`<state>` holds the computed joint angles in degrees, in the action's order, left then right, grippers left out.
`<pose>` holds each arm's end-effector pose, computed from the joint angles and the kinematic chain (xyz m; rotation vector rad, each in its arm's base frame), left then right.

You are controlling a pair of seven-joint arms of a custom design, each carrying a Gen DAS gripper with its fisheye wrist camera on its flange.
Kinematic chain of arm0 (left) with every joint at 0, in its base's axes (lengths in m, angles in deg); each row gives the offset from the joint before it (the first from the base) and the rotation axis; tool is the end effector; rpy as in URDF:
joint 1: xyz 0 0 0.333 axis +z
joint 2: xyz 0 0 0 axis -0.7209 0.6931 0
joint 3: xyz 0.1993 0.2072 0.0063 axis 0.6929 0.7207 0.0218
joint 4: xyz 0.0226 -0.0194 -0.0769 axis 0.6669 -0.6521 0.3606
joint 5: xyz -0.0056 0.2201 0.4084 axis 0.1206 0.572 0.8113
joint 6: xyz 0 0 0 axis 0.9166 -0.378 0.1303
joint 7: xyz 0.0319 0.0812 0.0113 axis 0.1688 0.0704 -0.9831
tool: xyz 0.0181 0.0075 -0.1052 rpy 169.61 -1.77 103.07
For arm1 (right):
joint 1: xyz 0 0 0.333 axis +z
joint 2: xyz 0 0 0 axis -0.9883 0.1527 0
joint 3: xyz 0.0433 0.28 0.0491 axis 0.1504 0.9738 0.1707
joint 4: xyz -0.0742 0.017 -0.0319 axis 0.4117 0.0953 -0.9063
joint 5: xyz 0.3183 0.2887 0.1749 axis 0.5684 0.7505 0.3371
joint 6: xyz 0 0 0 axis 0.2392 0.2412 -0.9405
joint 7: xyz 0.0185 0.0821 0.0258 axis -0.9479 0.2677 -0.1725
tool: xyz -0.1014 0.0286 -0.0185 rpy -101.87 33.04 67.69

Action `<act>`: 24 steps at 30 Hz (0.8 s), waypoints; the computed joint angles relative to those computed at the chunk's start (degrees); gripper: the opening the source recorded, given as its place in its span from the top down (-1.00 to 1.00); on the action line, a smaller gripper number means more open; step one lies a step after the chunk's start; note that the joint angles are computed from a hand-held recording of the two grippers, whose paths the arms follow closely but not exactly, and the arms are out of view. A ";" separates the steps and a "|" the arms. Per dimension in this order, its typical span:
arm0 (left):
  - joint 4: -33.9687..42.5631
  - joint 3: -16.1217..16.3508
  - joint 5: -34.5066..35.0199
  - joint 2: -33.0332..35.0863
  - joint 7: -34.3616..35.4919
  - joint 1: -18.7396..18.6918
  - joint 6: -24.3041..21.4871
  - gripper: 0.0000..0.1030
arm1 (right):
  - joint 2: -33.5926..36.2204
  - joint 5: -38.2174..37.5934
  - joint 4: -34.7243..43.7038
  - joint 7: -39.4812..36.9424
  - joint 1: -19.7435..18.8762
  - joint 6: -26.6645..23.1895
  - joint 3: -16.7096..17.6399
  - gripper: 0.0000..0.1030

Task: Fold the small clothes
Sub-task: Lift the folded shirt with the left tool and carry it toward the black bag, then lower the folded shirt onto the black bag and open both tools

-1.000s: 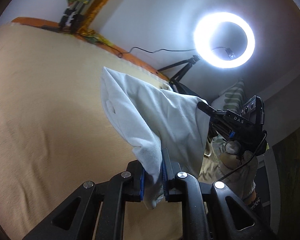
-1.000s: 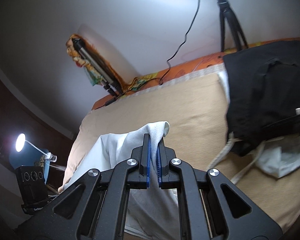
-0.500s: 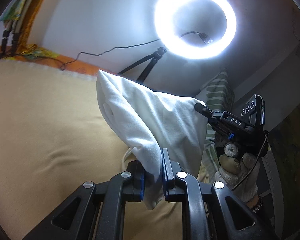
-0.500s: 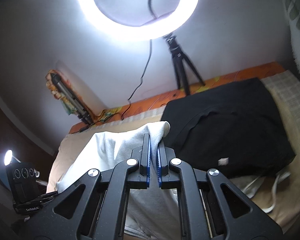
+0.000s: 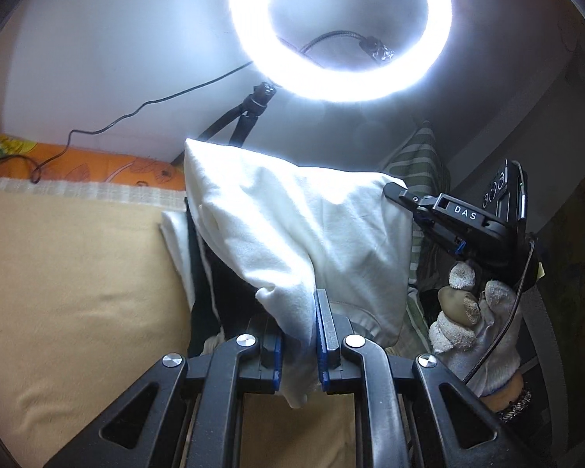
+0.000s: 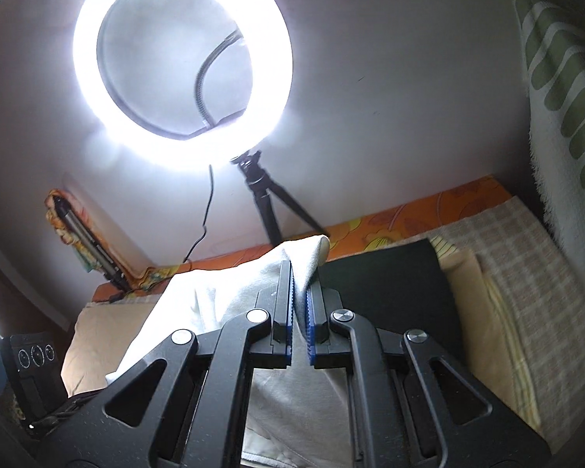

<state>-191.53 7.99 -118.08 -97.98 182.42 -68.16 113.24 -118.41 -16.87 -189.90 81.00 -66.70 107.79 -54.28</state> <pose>0.4896 -0.3007 0.3733 1.5880 -2.0348 1.4681 0.4070 0.2055 0.4297 -1.4588 1.7422 -0.4147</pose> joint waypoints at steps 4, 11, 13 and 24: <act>3.74 -1.09 0.31 3.94 1.33 -0.29 1.93 0.79 | 3.25 -1.32 2.27 -0.90 -2.43 0.64 0.13 0.88; 8.58 -3.31 4.35 10.13 -0.10 -0.04 4.81 0.79 | 7.10 -2.36 3.92 -1.52 -6.08 2.08 0.37 0.88; 9.03 -3.81 6.51 11.13 -1.37 0.12 5.40 0.79 | 8.37 -3.06 4.23 -1.22 -7.67 1.93 1.22 0.88; 5.02 -4.53 14.02 8.49 -5.55 0.03 8.08 0.10 | 7.47 -13.94 3.67 11.08 -18.20 -2.02 10.16 0.51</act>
